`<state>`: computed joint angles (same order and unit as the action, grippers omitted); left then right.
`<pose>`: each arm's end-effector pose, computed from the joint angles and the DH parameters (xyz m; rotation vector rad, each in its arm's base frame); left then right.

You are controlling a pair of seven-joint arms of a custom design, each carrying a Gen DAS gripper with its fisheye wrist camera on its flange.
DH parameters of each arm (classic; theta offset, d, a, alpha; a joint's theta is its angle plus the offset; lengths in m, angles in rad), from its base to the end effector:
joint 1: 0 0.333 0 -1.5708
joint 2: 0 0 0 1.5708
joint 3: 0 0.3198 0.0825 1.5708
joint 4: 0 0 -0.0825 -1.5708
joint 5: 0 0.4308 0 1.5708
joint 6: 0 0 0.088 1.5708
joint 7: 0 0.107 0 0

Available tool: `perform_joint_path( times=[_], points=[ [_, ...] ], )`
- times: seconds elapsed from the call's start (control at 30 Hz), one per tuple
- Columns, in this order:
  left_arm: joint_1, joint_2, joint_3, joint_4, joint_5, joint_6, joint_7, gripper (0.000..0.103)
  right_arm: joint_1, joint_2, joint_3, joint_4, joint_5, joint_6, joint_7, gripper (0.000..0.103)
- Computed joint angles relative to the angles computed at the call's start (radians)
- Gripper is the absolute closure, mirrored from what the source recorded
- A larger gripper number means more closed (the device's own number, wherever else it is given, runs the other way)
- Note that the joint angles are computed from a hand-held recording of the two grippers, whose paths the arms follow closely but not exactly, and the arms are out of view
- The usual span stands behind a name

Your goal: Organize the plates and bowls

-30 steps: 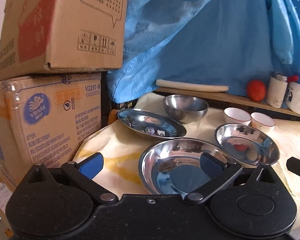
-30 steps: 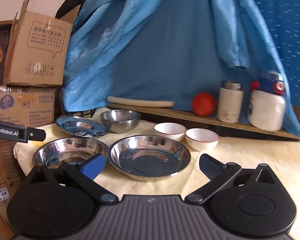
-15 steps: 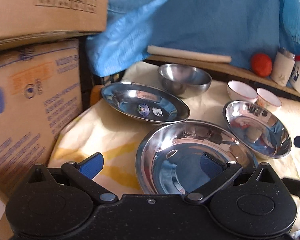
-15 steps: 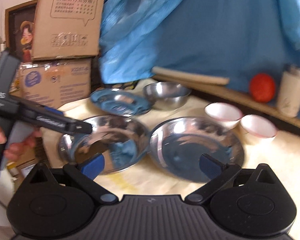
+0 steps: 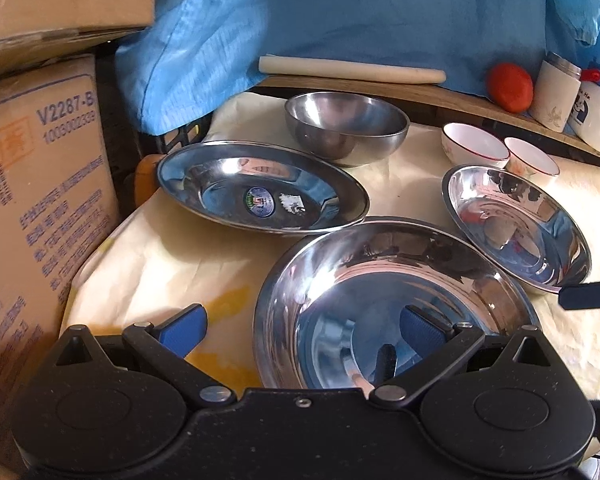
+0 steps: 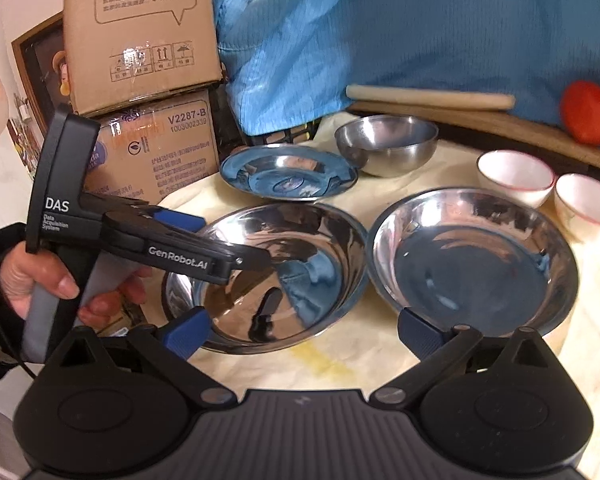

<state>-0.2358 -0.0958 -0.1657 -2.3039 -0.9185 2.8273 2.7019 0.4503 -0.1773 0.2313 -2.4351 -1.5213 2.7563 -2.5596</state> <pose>0.5390 -0.1861 0.4170 -1.0764 2.4405 -0.9845 0.3734 0.3556 0.3665 -1.5108 1.6997 -0.6196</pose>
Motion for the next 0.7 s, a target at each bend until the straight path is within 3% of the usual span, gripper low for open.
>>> perform_joint_path(
  times=[0.17,0.4,0.57,0.7],
  points=[
    [0.005,0.016,0.001,0.014,0.002,-0.025,0.034,0.001,-0.019,0.021,-0.024,0.011,-0.01,0.085,0.057,0.01],
    [0.016,0.015,0.003,0.024,-0.034,-0.074,0.068,0.006,-0.027,0.047,-0.033,0.03,-0.046,0.107,0.15,0.024],
    [0.025,0.013,0.007,0.029,-0.06,-0.096,0.069,0.008,-0.022,0.054,-0.037,0.032,-0.053,0.103,0.175,0.044],
    [0.024,0.011,0.005,0.024,-0.092,-0.091,0.097,0.008,-0.019,0.054,-0.036,0.031,-0.053,0.091,0.196,0.054]
  ],
)
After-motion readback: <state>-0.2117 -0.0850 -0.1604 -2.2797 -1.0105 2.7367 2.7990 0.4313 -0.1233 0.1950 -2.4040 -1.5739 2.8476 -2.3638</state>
